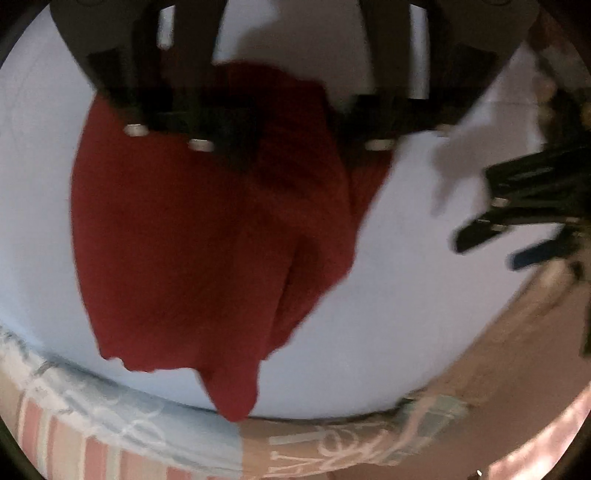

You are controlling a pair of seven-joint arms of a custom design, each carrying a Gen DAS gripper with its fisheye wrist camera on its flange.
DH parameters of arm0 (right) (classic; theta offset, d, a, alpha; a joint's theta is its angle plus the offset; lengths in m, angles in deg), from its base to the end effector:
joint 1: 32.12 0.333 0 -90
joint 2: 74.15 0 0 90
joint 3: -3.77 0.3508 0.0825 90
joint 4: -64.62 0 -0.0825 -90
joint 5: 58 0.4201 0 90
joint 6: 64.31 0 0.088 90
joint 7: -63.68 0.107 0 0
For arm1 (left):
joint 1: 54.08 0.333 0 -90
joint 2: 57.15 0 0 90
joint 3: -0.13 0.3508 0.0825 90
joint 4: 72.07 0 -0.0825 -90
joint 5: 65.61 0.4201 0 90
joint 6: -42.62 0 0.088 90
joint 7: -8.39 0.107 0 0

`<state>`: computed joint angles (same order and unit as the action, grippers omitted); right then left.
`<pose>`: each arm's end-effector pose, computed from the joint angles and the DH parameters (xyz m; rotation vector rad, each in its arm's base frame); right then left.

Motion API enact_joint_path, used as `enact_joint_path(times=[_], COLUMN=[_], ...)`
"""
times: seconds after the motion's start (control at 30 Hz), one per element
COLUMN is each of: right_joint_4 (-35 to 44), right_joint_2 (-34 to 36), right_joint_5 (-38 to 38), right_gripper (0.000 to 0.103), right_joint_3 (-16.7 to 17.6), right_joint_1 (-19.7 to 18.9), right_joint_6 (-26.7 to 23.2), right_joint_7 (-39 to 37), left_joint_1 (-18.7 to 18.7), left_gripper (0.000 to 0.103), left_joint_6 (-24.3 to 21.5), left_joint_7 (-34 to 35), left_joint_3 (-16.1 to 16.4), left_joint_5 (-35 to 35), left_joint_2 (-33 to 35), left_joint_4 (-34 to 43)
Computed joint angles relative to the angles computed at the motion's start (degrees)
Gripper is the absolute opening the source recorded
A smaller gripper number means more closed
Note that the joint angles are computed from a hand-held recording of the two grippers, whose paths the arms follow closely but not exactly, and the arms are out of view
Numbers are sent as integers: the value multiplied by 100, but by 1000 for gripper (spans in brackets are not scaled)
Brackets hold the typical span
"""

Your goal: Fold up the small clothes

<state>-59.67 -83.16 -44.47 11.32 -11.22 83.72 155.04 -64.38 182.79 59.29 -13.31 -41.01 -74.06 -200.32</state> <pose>0.5047 0.2726 0.5440 -2.0732 1.5077 -0.1958 0.4801 -0.2219 0.5608 -1.8219 1.8280 -0.4874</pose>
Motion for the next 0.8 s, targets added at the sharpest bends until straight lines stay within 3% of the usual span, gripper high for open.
enact_joint_path(times=[0.2,0.27,0.33,0.5,0.57,0.6,0.63,0.67,0.73,0.77,0.8], right_joint_4=[-568,-783,-911,-1163,-1226,-1230,-1285,-1287,-1370,-1376,-1380], right_joint_2=[-896,-1141,-1266,-1459,-1502,-1511,-1569,-1558,-1617,-1605,-1598], right_joint_5=[351,-45,-447,-322,-210,-243,-283,-291,-197,-173,-165], right_gripper=[73,80,80,80,80,80,80,80,80,80,80], right_joint_3=[-211,-72,27,-184,-270,-245,-227,-201,-260,-263,-264], right_joint_1=[-51,-360,-678,-963,-972,-1013,-1057,-1070,-1038,-1032,-1031], right_joint_6=[-53,72,117,143,134,127,128,150,188,202,212], right_joint_7=[-521,-220,132,643,655,701,743,792,773,772,762], left_joint_1=[-176,-292,-383,-832,-905,-921,-968,-1008,-946,-916,-886], left_gripper=[101,101,101,101,98,95,85,66,45,37,34], left_joint_6=[298,500,635,1057,1001,981,924,767,501,484,508], left_joint_7=[357,570,770,1758,2125,2269,2513,2764,2836,2835,2850], left_joint_3=[6,35,34,147,103,93,117,133,81,87,95], left_joint_5=[-124,-310,-471,-1371,-1534,-1631,-1841,-2068,-2182,-2355,-2511], left_joint_2=[-106,-112,-31,378,584,644,729,842,1013,1044,1034], left_joint_4=[4,25,114,431,591,630,687,778,928,900,859])
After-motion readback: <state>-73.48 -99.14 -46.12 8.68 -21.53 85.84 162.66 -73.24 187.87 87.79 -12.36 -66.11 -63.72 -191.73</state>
